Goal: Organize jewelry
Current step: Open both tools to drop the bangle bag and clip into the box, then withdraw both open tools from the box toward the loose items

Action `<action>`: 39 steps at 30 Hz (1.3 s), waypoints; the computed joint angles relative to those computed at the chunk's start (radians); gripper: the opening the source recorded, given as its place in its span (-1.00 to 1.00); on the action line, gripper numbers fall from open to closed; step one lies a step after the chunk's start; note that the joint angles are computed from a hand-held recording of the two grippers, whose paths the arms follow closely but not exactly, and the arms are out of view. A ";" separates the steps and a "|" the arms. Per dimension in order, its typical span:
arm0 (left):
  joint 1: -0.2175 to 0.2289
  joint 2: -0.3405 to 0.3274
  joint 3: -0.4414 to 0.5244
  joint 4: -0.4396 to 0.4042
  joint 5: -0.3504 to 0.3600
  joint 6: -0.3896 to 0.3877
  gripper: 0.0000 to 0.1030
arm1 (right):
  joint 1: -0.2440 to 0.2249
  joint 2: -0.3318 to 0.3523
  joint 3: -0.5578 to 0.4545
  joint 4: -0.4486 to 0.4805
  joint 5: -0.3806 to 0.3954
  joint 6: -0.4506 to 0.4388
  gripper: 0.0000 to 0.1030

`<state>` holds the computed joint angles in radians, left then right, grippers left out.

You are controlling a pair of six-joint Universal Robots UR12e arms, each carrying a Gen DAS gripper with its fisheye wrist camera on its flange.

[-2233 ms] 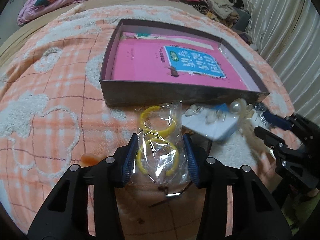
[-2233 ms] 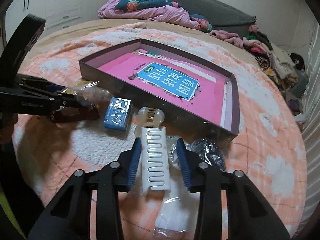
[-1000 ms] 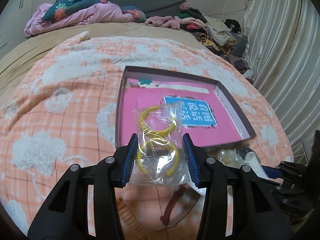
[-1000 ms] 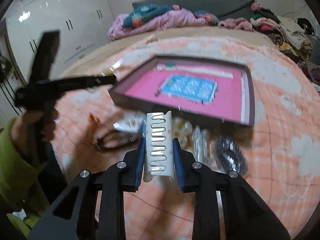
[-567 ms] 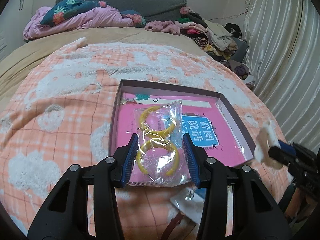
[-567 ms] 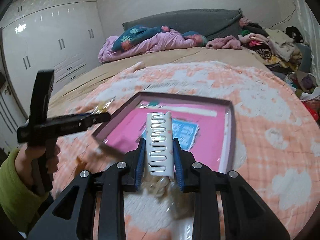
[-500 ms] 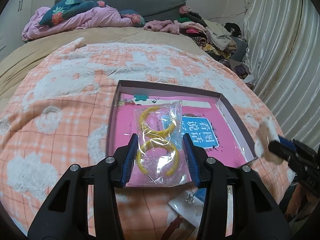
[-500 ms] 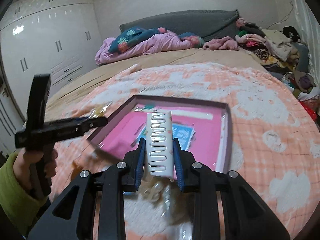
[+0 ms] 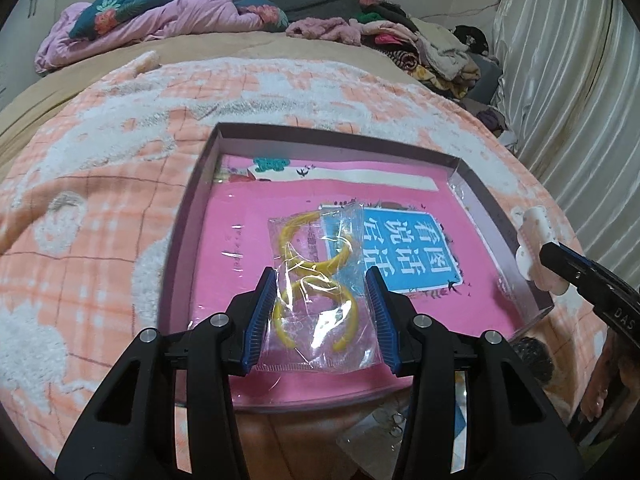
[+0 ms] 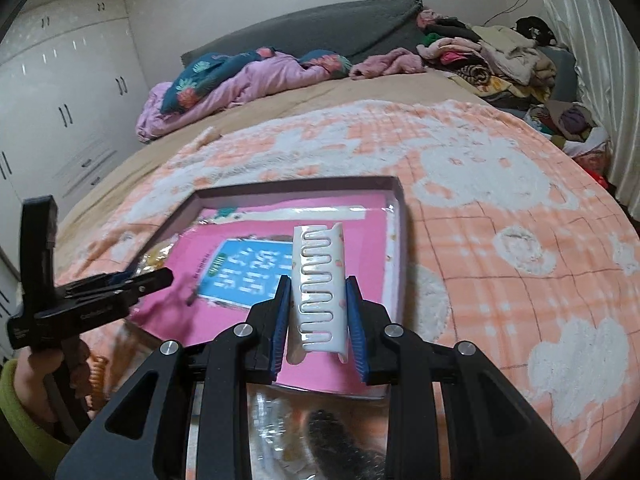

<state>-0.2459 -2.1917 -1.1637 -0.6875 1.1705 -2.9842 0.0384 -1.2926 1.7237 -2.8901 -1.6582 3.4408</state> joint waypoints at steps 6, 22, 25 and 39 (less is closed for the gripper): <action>-0.003 -0.008 0.005 -0.019 0.012 0.029 -0.26 | -0.005 0.017 -0.009 0.026 0.005 0.039 -0.49; 0.011 0.016 -0.016 0.029 0.013 0.001 0.29 | 0.008 -0.021 0.022 -0.038 -0.050 0.059 0.48; 0.017 0.025 -0.024 0.046 0.011 -0.013 0.49 | 0.014 -0.032 0.029 -0.038 -0.057 0.050 0.55; 0.038 0.104 -0.100 0.108 0.029 -0.056 0.82 | 0.051 -0.076 0.039 -0.057 -0.110 -0.017 0.77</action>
<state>-0.2080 -2.0875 -1.2639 -0.5794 1.1997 -3.0398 0.0891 -1.3684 1.7629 -2.9470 -1.7684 3.4240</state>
